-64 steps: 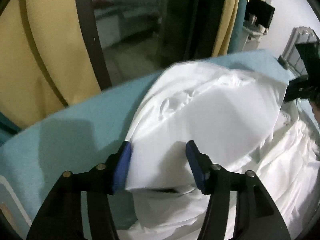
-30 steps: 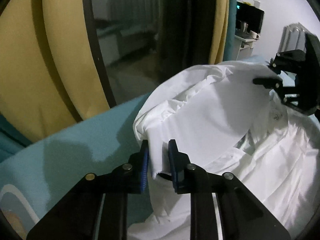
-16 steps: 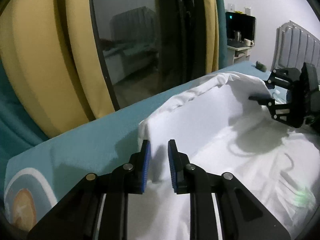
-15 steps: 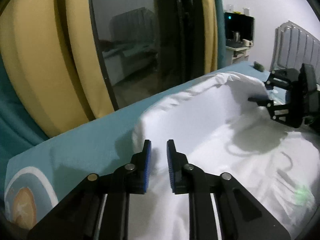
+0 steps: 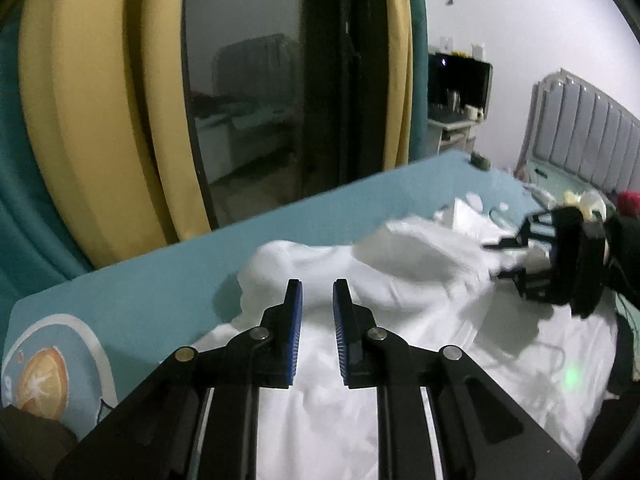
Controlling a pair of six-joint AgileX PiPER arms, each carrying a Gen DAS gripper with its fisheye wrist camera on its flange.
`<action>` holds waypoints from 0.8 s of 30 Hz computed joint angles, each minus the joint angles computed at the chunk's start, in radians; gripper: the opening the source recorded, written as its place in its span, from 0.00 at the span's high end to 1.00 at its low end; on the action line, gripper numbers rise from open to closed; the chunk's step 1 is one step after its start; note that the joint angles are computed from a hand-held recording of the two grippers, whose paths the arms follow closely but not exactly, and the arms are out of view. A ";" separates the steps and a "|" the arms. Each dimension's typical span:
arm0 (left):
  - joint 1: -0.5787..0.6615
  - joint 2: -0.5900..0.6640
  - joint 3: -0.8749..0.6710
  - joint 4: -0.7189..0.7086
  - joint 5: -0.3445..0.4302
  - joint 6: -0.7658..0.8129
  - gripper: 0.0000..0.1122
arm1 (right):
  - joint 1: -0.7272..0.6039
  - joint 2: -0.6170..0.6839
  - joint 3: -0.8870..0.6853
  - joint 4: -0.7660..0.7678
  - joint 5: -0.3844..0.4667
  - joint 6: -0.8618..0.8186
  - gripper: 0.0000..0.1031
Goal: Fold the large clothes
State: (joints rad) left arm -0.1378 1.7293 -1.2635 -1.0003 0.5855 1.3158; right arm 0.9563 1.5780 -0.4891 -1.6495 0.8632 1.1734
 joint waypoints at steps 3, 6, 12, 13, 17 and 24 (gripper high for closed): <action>-0.005 0.033 -0.048 0.018 -0.024 -0.082 0.67 | 0.037 -0.042 0.026 0.130 0.021 -0.065 0.79; -0.010 0.077 -0.082 0.027 -0.002 -0.146 0.60 | 0.047 -0.164 0.055 0.247 0.032 -0.086 0.79; -0.070 0.235 -0.149 0.240 -0.013 -0.318 0.57 | -0.244 -0.418 -0.083 0.650 -0.376 -0.258 0.53; -0.075 0.258 -0.156 0.253 -0.004 -0.321 0.57 | -0.303 -0.367 -0.134 0.750 -0.476 -0.310 0.43; -0.065 0.243 -0.090 0.130 -0.011 -0.193 0.65 | -0.382 -0.110 -0.320 1.150 -0.653 -0.557 0.41; -0.084 0.090 0.102 0.057 -0.053 -0.027 0.99 | -0.376 0.142 -0.503 1.392 -0.583 -0.736 0.98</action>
State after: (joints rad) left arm -0.2221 1.8188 -1.1614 -0.9430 0.5323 1.2890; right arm 0.5807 1.7198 -0.9922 -0.2579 0.2803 0.4372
